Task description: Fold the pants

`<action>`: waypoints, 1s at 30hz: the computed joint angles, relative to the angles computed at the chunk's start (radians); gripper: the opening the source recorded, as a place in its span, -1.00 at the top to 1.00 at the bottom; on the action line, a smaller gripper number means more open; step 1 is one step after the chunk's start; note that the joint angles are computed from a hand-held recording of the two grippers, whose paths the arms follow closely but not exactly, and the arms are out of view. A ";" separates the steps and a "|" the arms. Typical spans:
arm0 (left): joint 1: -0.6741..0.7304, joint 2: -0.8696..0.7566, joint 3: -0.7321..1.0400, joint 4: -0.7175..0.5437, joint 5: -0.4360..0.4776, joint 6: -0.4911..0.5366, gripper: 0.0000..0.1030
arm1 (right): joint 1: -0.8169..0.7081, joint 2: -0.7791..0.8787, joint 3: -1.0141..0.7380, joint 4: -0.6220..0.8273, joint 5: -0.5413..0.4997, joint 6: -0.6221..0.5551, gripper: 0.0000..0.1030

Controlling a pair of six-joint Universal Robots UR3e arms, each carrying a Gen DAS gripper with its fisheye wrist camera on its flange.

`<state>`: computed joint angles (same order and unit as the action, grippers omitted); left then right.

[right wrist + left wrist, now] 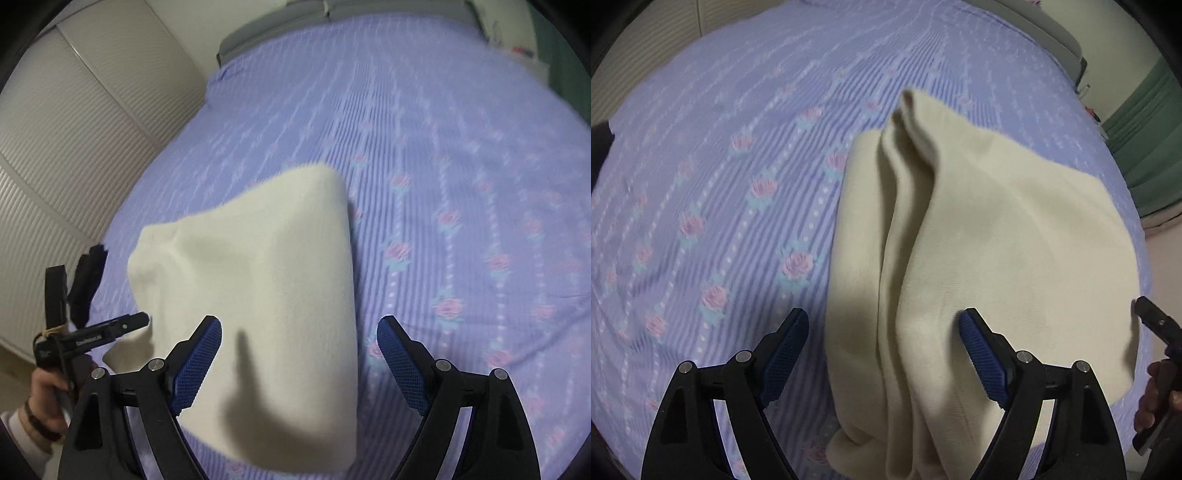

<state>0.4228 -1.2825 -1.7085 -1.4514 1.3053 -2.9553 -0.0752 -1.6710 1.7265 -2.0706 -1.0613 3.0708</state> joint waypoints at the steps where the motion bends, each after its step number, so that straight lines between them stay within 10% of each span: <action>1: -0.011 -0.002 -0.013 0.011 0.003 -0.013 -0.63 | -0.006 0.030 -0.008 0.010 0.019 -0.016 -0.69; 20: 0.219 0.230 -0.239 -0.139 -0.156 0.137 -0.97 | 0.037 0.371 -0.158 0.244 0.292 -0.215 -0.83; 30: 0.244 0.328 -0.216 -0.275 -0.235 0.196 0.25 | 0.047 0.405 -0.167 0.246 0.354 -0.189 0.01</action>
